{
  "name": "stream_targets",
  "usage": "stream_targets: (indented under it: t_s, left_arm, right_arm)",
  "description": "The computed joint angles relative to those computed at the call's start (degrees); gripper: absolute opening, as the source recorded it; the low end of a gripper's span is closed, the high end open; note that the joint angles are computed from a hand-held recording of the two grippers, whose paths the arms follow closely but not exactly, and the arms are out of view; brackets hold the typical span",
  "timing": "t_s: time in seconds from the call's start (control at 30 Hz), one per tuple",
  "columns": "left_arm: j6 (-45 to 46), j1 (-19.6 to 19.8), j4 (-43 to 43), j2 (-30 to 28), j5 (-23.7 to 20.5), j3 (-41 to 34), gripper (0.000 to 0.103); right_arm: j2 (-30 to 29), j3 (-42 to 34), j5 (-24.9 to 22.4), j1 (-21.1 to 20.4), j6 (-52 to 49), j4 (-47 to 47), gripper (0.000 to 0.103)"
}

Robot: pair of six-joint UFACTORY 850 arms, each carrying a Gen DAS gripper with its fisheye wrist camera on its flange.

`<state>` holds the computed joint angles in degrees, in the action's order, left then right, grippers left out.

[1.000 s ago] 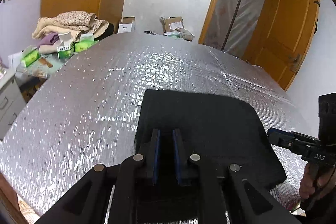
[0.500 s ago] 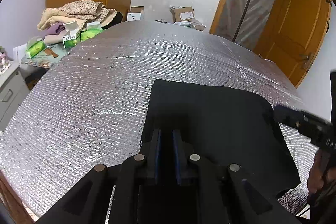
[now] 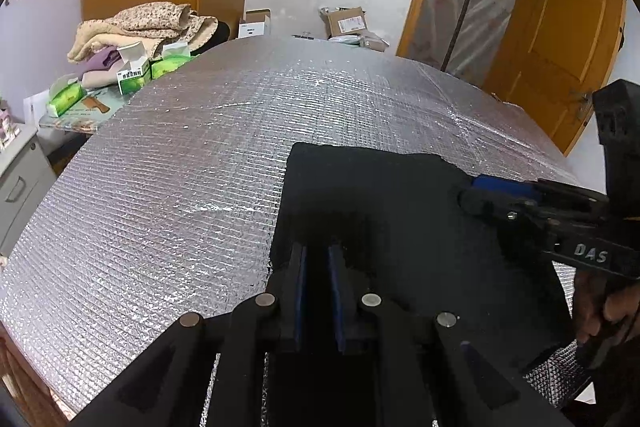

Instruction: Fold clothes

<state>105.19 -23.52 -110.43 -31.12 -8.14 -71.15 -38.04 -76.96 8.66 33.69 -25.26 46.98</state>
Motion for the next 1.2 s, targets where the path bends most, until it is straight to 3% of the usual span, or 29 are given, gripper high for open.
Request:
stream_targets:
  t_s: [0.3, 0.47, 0.73, 0.93, 1.2]
  left_arm:
    - [1.1, -0.3, -1.5, 0.8, 0.9, 0.6, 0.012]
    - [4.3, 0.3, -5.1, 1.7, 0.3, 1.9, 0.012]
    - [8.6, 1.6, -11.5, 2.7, -2.5, 3.5, 0.012]
    - [-0.3, 3.0, -2.2, 2.5, -4.4, 4.3, 0.012]
    - [-4.4, 3.9, 1.8, 3.2, -7.3, 5.9, 0.013]
  right_arm:
    - [4.3, 5.6, 3.1, 1.0, 10.1, -7.1, 0.034]
    - [6.6, 9.5, 4.9, 0.7, 23.0, -17.6, 0.034]
    - [9.0, 13.2, 6.7, 0.8, 22.5, -14.3, 0.034]
    - [10.0, 15.2, 7.7, 0.0, 24.5, -14.3, 0.034]
    - [11.5, 18.6, 8.5, -1.1, 26.6, -12.2, 0.034]
